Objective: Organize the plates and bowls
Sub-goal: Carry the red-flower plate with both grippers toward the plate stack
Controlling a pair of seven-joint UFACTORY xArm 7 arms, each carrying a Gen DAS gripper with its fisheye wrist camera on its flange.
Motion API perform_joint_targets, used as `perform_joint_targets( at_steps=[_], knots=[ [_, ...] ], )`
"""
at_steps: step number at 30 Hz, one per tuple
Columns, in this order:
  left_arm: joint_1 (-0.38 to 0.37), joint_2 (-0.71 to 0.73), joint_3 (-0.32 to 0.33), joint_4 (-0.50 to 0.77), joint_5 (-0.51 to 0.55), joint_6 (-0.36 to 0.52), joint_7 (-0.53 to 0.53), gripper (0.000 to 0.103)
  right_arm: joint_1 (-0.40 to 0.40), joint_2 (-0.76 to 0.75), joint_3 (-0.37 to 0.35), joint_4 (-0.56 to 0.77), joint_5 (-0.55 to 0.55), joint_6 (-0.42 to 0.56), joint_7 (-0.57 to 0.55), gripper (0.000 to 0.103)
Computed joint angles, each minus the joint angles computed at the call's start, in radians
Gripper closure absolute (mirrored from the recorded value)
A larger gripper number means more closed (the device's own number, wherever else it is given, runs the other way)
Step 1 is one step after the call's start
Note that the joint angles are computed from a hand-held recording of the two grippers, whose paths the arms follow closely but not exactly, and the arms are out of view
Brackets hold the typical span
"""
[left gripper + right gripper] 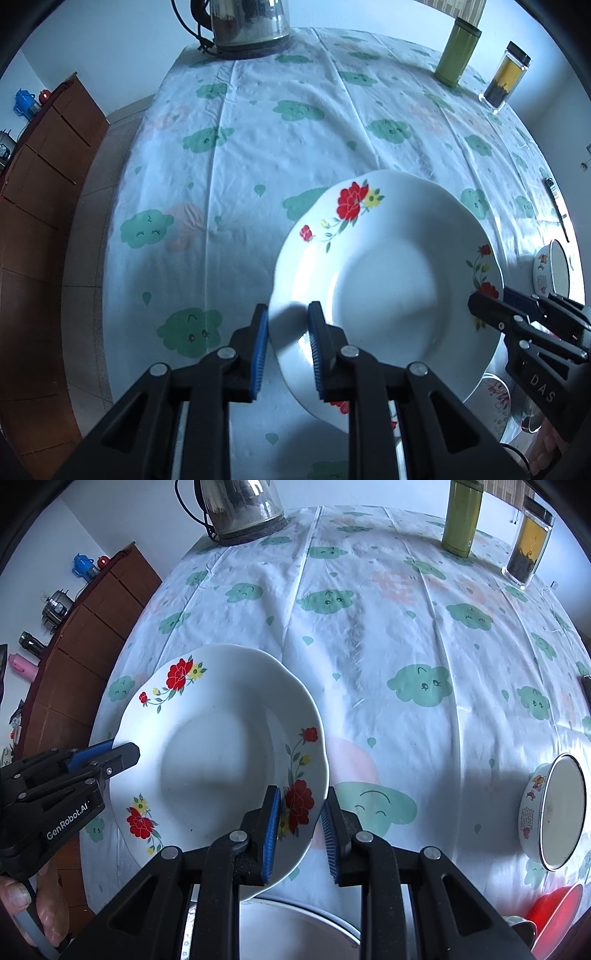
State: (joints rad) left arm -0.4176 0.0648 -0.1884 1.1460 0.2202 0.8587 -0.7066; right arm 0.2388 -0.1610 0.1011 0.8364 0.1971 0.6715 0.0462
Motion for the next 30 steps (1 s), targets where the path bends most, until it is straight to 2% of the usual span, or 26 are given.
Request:
perform_joint_targets(
  at_steps=[30],
  knots=[
    [-0.036,-0.083,-0.046,-0.027,-0.002,0.059,-0.058,0.085,0.006,-0.193,-0.025,-0.127,0.032,0.047,-0.025,0.079]
  ],
)
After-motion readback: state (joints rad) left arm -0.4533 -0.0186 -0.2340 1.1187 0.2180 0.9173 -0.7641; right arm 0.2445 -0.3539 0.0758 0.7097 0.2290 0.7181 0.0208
